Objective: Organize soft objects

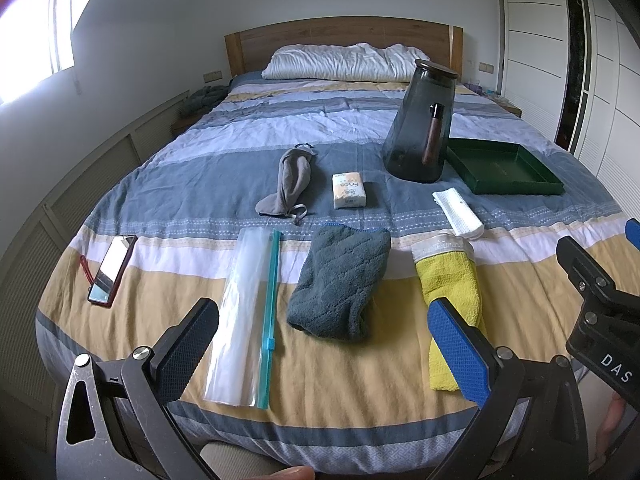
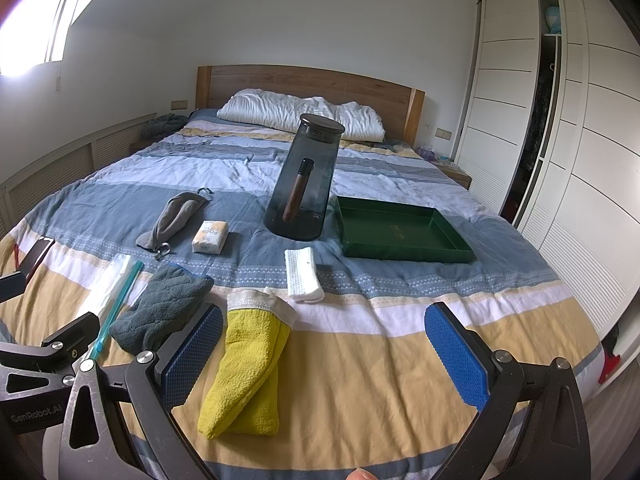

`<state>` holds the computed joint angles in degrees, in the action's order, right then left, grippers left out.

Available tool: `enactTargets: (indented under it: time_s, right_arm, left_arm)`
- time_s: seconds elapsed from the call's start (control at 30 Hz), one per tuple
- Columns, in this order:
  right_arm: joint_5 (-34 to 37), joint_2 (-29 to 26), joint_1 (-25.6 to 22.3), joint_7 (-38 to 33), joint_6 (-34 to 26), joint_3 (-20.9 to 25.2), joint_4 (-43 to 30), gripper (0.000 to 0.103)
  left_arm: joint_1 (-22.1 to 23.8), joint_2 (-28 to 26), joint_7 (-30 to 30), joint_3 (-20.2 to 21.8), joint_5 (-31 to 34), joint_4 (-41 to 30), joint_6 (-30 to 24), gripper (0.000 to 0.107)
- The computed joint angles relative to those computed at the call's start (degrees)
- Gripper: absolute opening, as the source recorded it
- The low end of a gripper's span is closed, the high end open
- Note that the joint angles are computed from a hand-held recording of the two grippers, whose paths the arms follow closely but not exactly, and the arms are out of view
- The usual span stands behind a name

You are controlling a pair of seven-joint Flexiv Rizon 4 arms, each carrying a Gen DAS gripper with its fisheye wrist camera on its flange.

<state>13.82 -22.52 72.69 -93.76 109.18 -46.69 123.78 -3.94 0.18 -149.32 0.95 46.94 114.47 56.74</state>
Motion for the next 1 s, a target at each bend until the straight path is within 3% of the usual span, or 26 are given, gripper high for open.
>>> enactTargets:
  time_s: [1.0]
  right_arm:
    - [-0.1,0.0,0.6,0.1,-0.2,-0.6,0.2,0.103]
  left_arm:
    - [0.0,0.0,0.3,0.0,-0.2,0.0,0.0,0.102]
